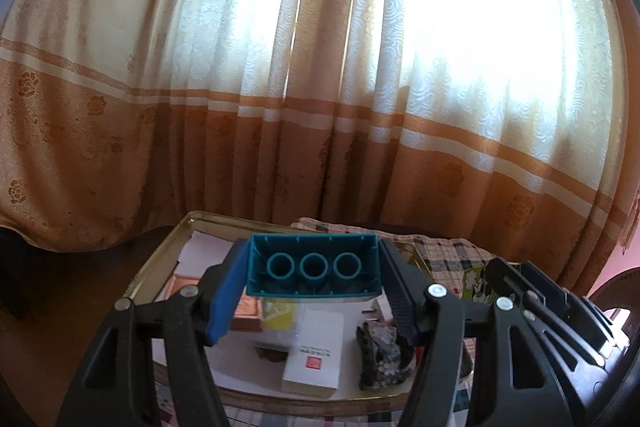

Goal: Organize rigid objects
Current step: 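Lower the blue brick into the tray with the left tool while the right tool releases the green brick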

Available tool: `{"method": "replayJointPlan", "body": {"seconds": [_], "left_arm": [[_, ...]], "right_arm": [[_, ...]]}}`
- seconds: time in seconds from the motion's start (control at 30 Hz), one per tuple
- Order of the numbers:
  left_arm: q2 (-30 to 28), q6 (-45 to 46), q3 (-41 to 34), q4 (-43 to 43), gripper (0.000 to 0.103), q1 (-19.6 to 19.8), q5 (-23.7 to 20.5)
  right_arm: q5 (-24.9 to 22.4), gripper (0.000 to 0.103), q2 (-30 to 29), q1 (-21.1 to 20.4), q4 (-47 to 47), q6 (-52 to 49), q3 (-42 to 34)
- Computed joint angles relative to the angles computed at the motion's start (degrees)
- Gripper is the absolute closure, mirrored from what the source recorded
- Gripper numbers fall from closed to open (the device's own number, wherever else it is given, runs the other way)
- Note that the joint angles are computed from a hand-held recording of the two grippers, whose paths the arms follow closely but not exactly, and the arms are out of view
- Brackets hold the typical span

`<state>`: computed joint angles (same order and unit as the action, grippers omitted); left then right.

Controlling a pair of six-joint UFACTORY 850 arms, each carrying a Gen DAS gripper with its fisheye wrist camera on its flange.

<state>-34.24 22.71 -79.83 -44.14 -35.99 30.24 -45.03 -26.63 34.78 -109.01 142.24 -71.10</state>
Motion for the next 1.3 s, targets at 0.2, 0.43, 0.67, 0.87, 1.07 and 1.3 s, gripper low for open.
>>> {"method": "replayJointPlan", "body": {"seconds": [0.2,0.43,0.67,0.87,1.07,1.3], "left_arm": [[0.07,3.97,-0.70,-3.54,0.039,0.68,-1.04],[-0.22,9.61,-1.98,-8.07,0.039,1.57,-2.15],[-2.04,17.86,-5.96,-15.58,0.039,3.02,-5.83],[-3.36,23.41,-8.61,-19.93,0.039,3.50,-6.75],[-5.15,31.94,-11.93,-27.73,0.039,3.95,-7.86],[-9.35,54.80,-19.46,-49.97,0.039,4.35,-8.32]], "right_arm": [[1.36,0.068,-0.62,-0.09,-0.45,-1.11,-1.88],[3.23,0.068,-2.15,-0.66,0.10,-2.75,-4.97],[5.35,0.068,-4.21,-1.61,0.86,-4.80,-9.64],[8.42,0.068,-5.75,-3.13,2.67,-5.81,-12.93],[11.30,0.068,-6.99,-4.56,5.34,-7.94,-15.23],[13.89,0.069,-9.90,-5.65,15.68,-18.73,-20.24]]}}
